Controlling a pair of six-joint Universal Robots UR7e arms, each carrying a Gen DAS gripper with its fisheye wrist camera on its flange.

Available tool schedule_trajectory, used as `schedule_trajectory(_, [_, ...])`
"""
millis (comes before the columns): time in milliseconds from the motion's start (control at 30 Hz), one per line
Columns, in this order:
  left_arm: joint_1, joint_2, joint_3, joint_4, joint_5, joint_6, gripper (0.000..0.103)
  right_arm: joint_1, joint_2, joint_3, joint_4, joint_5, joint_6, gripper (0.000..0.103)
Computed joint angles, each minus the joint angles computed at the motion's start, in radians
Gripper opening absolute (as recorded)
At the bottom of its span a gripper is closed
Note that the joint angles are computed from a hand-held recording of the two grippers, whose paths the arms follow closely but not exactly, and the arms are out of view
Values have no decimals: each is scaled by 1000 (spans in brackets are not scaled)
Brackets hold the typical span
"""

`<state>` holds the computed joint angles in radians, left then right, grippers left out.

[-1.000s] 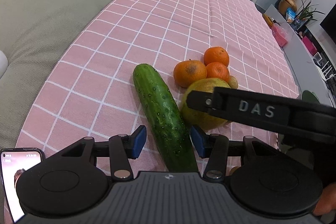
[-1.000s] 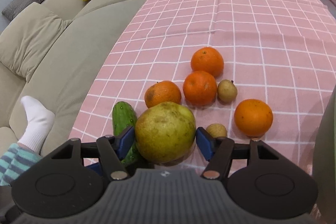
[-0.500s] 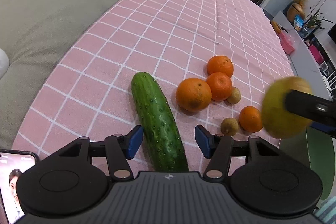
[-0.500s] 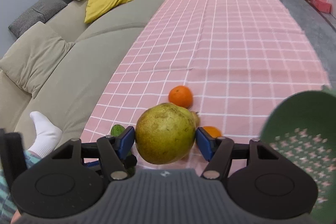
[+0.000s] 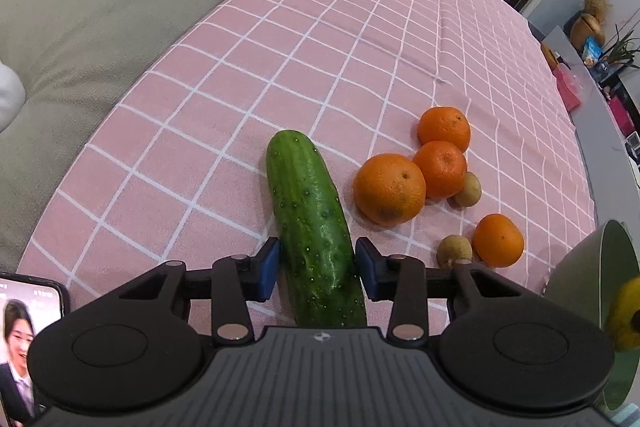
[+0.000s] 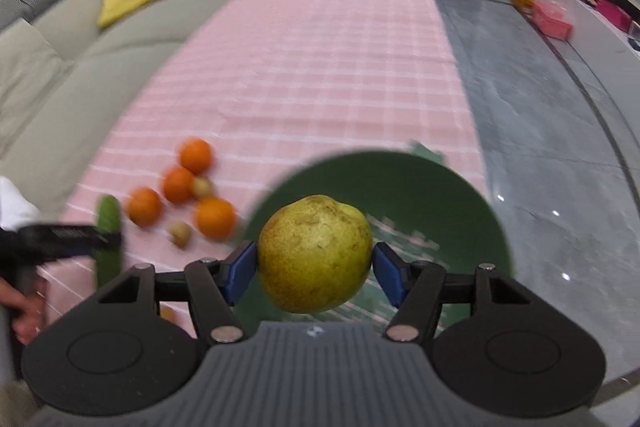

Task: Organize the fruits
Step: 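Carry the pear into the green colander with the right tool and release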

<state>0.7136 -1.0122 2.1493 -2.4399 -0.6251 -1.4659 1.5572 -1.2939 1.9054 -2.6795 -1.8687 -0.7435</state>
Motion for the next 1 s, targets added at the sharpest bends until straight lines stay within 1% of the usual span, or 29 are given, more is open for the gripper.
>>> schedule_trajectory(100, [-1, -6, 7, -12, -5, -4, 44, -23, 18, -19, 14, -45, -42, 61])
schedule_trajectory(300, [-10, -17, 5, 27, -35, -46, 44, -32, 70, -41, -2, -136, -133, 61])
schedule_trajectory(367, [-18, -20, 7, 47, -42, -78, 43, -37, 81, -40, -9, -148, -154, 61])
schedule_trajectory(433, [-29, -20, -7, 108, -43, -110, 43, -41, 89, -42, -7, -161, -169, 61])
schedule_trajectory(467, [-35, -21, -9, 117, -41, -115, 43, -41, 92, -39, -14, -168, -179, 61])
schedule_trajectory(500, [-41, -23, -7, 112, -39, -116, 43, -42, 92, -33, -29, -161, -195, 61])
schedule_trajectory(600, [-63, -29, -4, 77, -32, -114, 43, -33, 96, -30, -39, -174, -212, 62])
schedule_trajectory(700, [-94, -28, -19, 65, -10, -83, 43, -28, 97, -29, -38, -186, -212, 61])
schedule_trajectory(833, [-135, -12, -47, 12, 19, 11, 43, -28, 82, -14, -56, -184, -223, 63])
schedule_trajectory(933, [-156, 15, -76, -62, 16, 96, 43, -28, 68, -7, -58, -181, -226, 68])
schedule_trajectory(1000, [-166, 38, -95, -128, 8, 164, 43, -28, 53, 2, -66, -170, -229, 75])
